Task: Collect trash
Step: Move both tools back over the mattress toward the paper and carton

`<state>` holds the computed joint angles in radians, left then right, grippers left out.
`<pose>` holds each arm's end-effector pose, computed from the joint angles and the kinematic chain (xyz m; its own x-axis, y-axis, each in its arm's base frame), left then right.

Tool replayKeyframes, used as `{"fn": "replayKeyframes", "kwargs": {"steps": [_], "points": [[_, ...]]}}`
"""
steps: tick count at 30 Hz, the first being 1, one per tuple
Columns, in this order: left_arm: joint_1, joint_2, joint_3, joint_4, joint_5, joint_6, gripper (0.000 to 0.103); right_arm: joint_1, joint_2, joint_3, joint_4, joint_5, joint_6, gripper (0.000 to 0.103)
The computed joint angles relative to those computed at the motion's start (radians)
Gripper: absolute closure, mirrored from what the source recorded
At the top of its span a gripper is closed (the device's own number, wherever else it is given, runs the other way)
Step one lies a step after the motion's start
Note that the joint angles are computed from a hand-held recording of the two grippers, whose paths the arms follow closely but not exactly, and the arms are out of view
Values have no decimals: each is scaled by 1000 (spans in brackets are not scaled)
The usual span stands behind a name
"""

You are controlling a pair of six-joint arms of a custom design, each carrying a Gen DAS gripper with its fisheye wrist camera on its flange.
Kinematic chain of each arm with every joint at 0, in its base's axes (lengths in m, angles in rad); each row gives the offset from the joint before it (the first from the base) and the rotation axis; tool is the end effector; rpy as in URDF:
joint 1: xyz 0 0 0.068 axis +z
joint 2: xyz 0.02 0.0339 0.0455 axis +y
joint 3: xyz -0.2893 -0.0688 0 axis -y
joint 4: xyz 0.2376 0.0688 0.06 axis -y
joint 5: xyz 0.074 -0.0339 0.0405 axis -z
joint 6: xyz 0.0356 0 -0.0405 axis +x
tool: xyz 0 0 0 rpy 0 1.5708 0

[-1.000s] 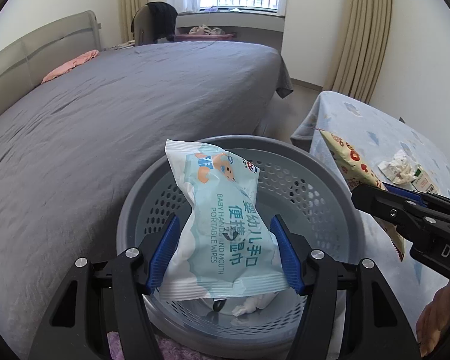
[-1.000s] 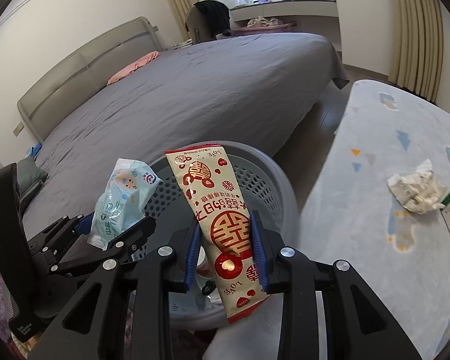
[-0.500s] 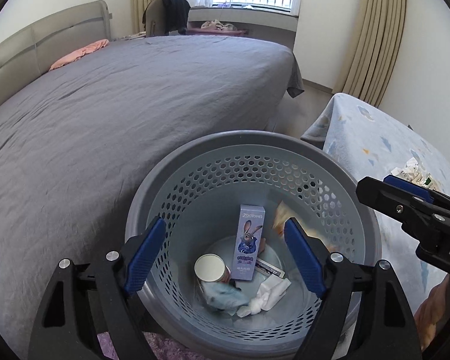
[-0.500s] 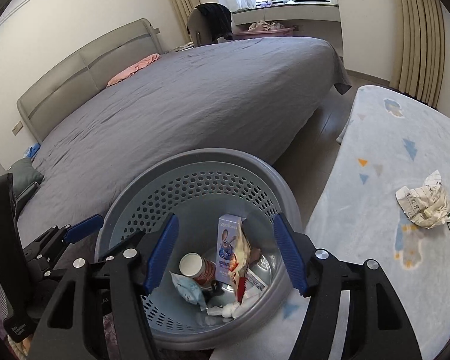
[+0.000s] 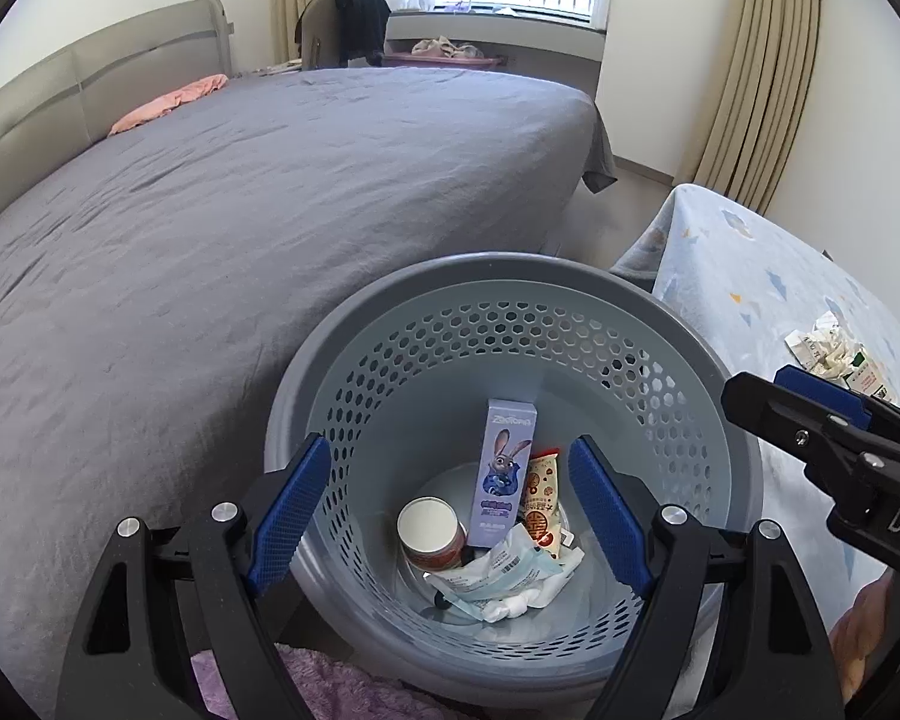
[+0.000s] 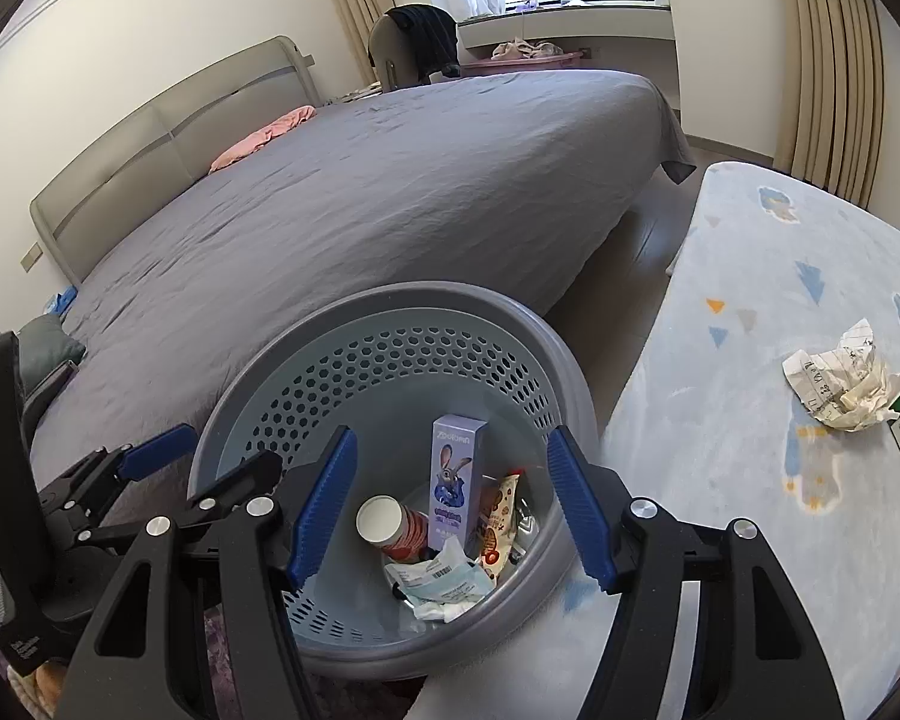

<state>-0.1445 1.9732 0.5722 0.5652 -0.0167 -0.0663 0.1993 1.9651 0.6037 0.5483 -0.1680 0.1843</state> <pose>0.3030 -0.0435 0.0743 -0.7413 0.0409 -0.6699 0.0840 0.9960 -0.0321 0.3068 0.0680 0.0814 -0.7564 0.0315 -0.6533 -0.1721 0.9540 0.2454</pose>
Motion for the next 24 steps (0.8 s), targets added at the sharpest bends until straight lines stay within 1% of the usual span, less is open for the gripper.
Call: {"fn": "replayKeyframes", "kwargs": {"steps": [3,9,15,20,24], "points": [[3,-19,-20,12,-5,-5,19,7,-8,-12,2,19,-1,40],[8,-49,-48,17,1,-9,18,6,-37,-58,26,61,4,40],[-3,-94,-81,24,-3,-10,11,-15,-79,-117,54,91,9,37],[-30,-125,-98,14,-11,-19,9,-41,-121,-179,82,116,-3,36],[-63,-149,-106,-2,-18,-23,8,-89,-159,-230,98,105,-13,34]]}}
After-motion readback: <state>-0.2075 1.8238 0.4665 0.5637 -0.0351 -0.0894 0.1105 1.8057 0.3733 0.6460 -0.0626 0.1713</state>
